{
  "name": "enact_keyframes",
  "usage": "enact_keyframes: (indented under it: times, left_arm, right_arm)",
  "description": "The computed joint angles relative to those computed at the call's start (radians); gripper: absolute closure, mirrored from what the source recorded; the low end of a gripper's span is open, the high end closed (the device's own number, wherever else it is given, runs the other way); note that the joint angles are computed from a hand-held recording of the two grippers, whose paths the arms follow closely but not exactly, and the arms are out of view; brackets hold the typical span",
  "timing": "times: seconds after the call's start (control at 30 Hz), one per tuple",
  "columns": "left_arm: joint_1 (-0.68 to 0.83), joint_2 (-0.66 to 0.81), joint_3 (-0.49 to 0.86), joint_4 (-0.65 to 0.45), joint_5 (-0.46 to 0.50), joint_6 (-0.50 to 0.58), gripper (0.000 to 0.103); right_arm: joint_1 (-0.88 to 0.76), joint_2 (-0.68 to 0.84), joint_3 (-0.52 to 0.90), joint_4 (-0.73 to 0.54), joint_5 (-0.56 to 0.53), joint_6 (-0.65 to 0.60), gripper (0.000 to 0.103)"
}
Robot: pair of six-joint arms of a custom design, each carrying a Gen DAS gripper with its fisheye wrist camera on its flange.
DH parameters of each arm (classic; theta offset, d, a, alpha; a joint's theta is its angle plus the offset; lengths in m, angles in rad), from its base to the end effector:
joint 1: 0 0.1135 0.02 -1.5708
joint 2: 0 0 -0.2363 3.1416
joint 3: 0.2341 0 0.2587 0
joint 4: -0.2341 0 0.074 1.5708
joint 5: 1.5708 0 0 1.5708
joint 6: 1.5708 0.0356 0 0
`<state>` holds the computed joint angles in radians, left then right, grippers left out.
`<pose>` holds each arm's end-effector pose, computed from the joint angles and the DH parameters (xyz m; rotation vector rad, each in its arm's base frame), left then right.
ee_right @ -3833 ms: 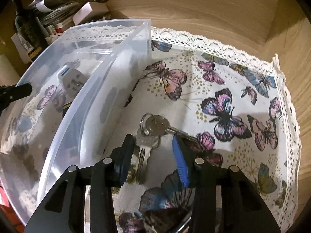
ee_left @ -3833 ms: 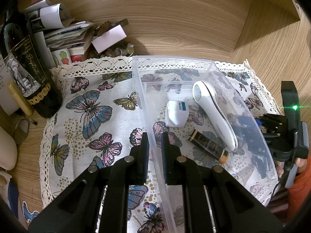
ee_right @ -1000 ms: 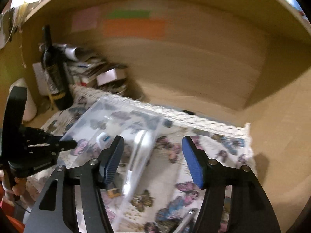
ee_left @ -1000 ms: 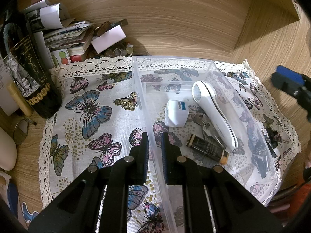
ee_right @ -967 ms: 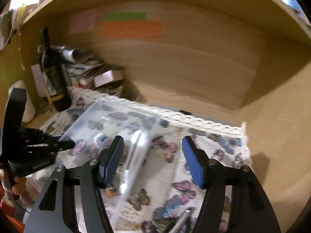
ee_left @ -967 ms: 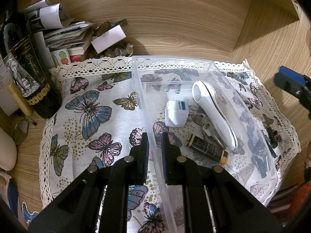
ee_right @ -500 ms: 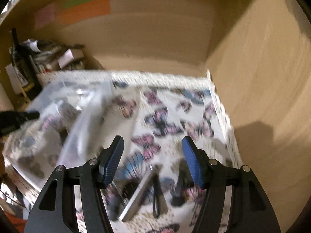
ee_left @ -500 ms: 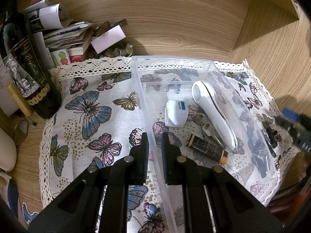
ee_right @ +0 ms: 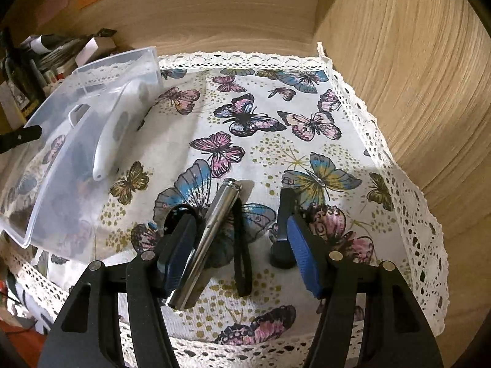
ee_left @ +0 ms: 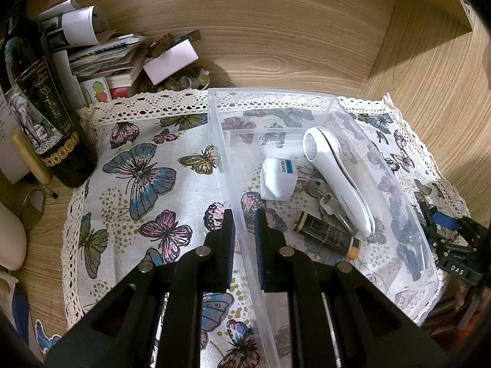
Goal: Organize rigid objects
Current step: 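Grasp the silver metal cylinder on the cloth with the right tool, then carry the silver cylinder into the tray beside the keys and release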
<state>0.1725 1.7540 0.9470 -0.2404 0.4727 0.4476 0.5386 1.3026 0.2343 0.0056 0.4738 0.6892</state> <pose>0.3311 0.0412 0.1141 0.4990 2.4368 -0.3665 0.1651 0.0797 0.0574 0.3389 2.4416 -0.1175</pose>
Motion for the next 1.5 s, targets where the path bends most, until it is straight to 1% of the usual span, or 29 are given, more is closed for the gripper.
enact_keyframes:
  times: [0.03, 0.07, 0.1, 0.17, 0.27, 0.33, 0.37, 0.43, 0.53, 0.6, 0.63, 0.67, 0.7, 0.77, 0.9, 1.03, 1.17, 1.27, 1.37, 1.5]
  left_arm:
    - [0.000, 0.000, 0.000, 0.000, -0.001, 0.000, 0.091]
    - [-0.001, -0.002, -0.002, 0.000, -0.001, 0.001, 0.091]
    - [-0.001, -0.001, 0.000, -0.001, -0.002, 0.002, 0.091]
    - [-0.001, -0.002, -0.002, 0.001, -0.001, 0.002, 0.091]
    - [-0.003, -0.006, -0.007, 0.003, -0.004, 0.005, 0.091]
    - [-0.002, -0.002, -0.002, 0.001, -0.003, 0.004, 0.091]
    - [-0.003, -0.005, -0.006, 0.002, -0.003, 0.004, 0.091]
    - [-0.003, -0.005, -0.006, 0.002, -0.003, 0.005, 0.091]
    - [-0.003, -0.005, -0.005, 0.001, -0.002, 0.006, 0.091]
    - [-0.003, -0.004, -0.004, 0.001, -0.002, 0.005, 0.091]
    - [-0.003, -0.006, -0.006, 0.003, -0.003, 0.005, 0.091]
    - [-0.003, -0.006, -0.006, 0.003, -0.003, 0.005, 0.091]
    - [-0.003, -0.005, -0.006, 0.004, -0.002, 0.006, 0.091]
    - [-0.003, -0.005, -0.005, 0.002, -0.001, 0.005, 0.091]
    - [-0.005, -0.007, -0.009, 0.005, -0.003, 0.004, 0.091]
    - [-0.005, -0.007, -0.008, 0.003, -0.002, 0.003, 0.091]
    - [-0.006, -0.005, -0.006, 0.004, -0.003, 0.004, 0.091]
    - [-0.007, -0.011, -0.011, 0.004, -0.004, 0.003, 0.091]
    - [-0.006, -0.011, -0.011, 0.006, -0.005, 0.005, 0.091]
    - [-0.006, -0.011, -0.011, 0.004, -0.004, 0.004, 0.091]
  right_arm:
    - [0.007, 0.004, 0.003, -0.003, 0.008, -0.001, 0.047]
    - [0.014, 0.009, 0.009, -0.011, 0.020, -0.006, 0.051]
    - [0.024, 0.020, 0.022, -0.028, 0.039, -0.001, 0.057]
    - [0.043, 0.020, 0.039, -0.072, 0.065, 0.020, 0.062]
    - [0.054, -0.041, 0.017, -0.083, 0.055, 0.023, 0.062]
    - [0.063, -0.035, 0.021, -0.083, 0.061, 0.022, 0.062]
    - [0.059, -0.022, 0.023, -0.072, 0.057, 0.017, 0.063]
    - [0.052, 0.014, 0.028, -0.045, 0.039, 0.003, 0.066]
    - [-0.003, 0.112, 0.035, 0.046, -0.036, -0.032, 0.070]
    - [-0.009, 0.109, 0.016, 0.085, -0.041, -0.030, 0.070]
    - [-0.012, 0.104, 0.012, 0.089, -0.043, -0.029, 0.074]
    - [-0.018, 0.105, 0.009, 0.099, -0.042, -0.027, 0.086]
    - [-0.025, 0.106, 0.007, 0.103, -0.040, -0.026, 0.088]
    - [-0.035, 0.088, -0.007, 0.117, -0.056, -0.020, 0.088]
    - [-0.039, 0.056, -0.013, 0.110, -0.050, -0.011, 0.088]
    - [-0.037, -0.037, -0.012, 0.067, -0.023, -0.031, 0.088]
    - [-0.027, -0.143, 0.012, 0.007, 0.015, -0.076, 0.088]
    - [-0.008, -0.191, 0.044, -0.018, 0.039, -0.113, 0.088]
    - [0.018, -0.207, 0.088, -0.023, 0.065, -0.160, 0.088]
    - [0.030, -0.182, 0.142, 0.030, 0.047, -0.237, 0.088]
